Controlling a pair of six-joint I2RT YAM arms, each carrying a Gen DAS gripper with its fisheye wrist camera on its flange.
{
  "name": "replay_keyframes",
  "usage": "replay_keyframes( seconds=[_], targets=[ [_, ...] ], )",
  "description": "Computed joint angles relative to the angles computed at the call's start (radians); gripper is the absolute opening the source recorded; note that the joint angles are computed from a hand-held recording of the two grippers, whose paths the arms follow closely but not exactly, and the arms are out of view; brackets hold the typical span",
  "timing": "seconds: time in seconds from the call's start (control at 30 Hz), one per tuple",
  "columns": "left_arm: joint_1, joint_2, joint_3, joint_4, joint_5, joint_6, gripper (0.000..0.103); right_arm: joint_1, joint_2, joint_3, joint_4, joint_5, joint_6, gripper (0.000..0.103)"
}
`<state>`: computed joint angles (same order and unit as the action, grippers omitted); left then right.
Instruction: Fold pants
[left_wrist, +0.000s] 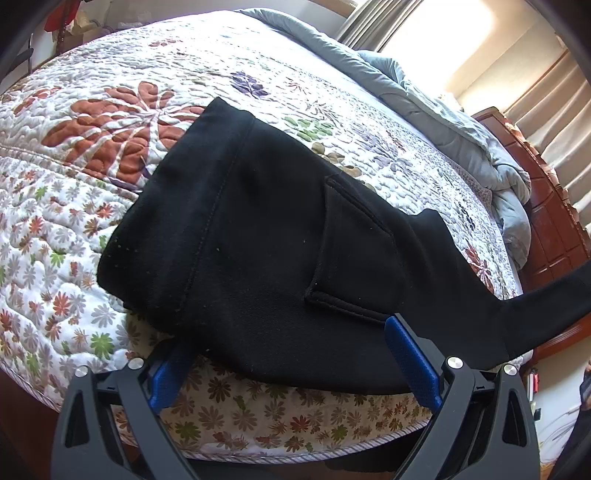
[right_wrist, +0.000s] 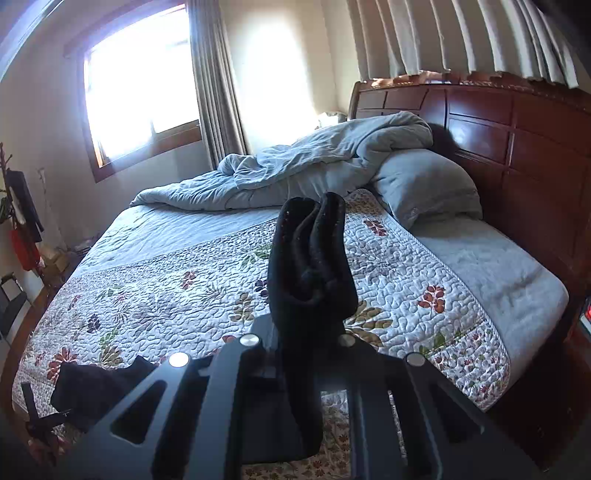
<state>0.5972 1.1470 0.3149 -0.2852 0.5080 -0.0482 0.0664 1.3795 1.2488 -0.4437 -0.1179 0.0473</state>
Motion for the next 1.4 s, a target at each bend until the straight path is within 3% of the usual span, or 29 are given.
replay_keyframes(
  seconds=[0.8, 1.4],
  targets=[
    [-0.023, 0.0, -0.003, 0.013, -0.009, -0.022, 0.098, 0.124, 0.002, 0.028, -0.006, 0.098, -0.076, 0.01],
    [0.051, 0.002, 0.002, -0.024, 0.048, 0.046, 0.098, 0.257, 0.065, 0.1, -0.056, 0.206, -0.105, 0.01]
  ],
)
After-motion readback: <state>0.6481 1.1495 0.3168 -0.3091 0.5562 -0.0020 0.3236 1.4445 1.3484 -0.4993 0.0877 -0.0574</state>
